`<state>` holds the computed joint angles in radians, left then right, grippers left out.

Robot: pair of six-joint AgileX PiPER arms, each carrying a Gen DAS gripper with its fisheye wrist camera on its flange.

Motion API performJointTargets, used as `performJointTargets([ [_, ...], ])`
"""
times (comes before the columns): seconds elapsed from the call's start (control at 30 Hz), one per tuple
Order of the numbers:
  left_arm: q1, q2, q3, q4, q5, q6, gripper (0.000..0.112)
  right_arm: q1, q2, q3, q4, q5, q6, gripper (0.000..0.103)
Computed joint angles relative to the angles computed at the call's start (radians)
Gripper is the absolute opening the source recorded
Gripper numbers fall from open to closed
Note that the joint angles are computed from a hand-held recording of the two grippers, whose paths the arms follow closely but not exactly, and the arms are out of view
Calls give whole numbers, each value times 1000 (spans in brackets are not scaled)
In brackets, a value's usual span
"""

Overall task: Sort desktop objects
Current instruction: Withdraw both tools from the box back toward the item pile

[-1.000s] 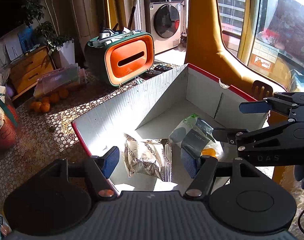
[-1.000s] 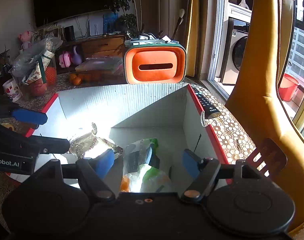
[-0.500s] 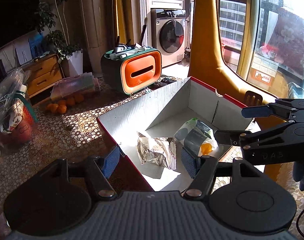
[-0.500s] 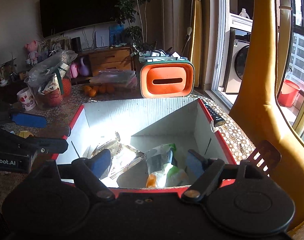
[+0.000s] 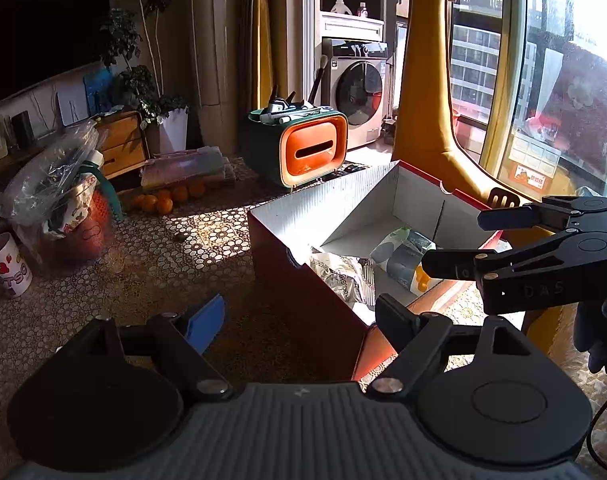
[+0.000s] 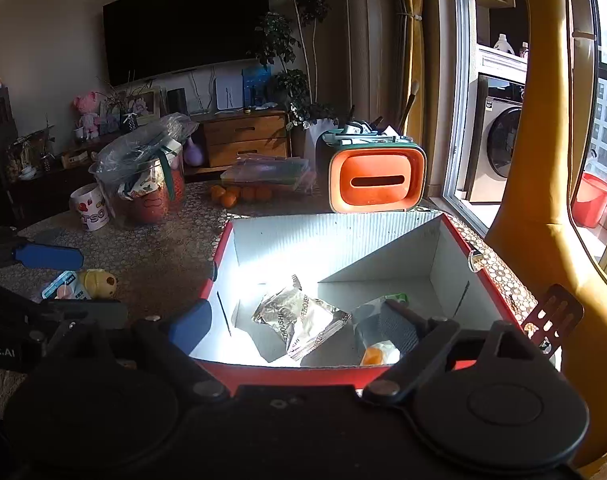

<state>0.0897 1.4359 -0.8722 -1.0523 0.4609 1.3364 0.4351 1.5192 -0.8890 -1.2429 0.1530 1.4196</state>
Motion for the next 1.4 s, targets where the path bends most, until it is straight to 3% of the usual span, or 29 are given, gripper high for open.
performJointTargets([
  [0.23, 181, -67, 75, -92, 103, 154, 89, 122, 14, -9, -129, 52, 171, 93],
  [0.37, 290, -95, 114, -135, 169, 237, 103, 194, 24, -8, -206, 89, 278, 94],
  [0.77, 591, -112, 216, -205, 342, 449, 103, 351, 80, -49, -234, 177, 381, 96],
  [1.2, 794, -14, 255, -281, 416, 639, 103, 416, 171, -132, -185, 213, 365, 96],
  [1.4, 826, 24, 269, -327, 402, 709, 103, 431, 224, -188, -133, 214, 312, 96],
])
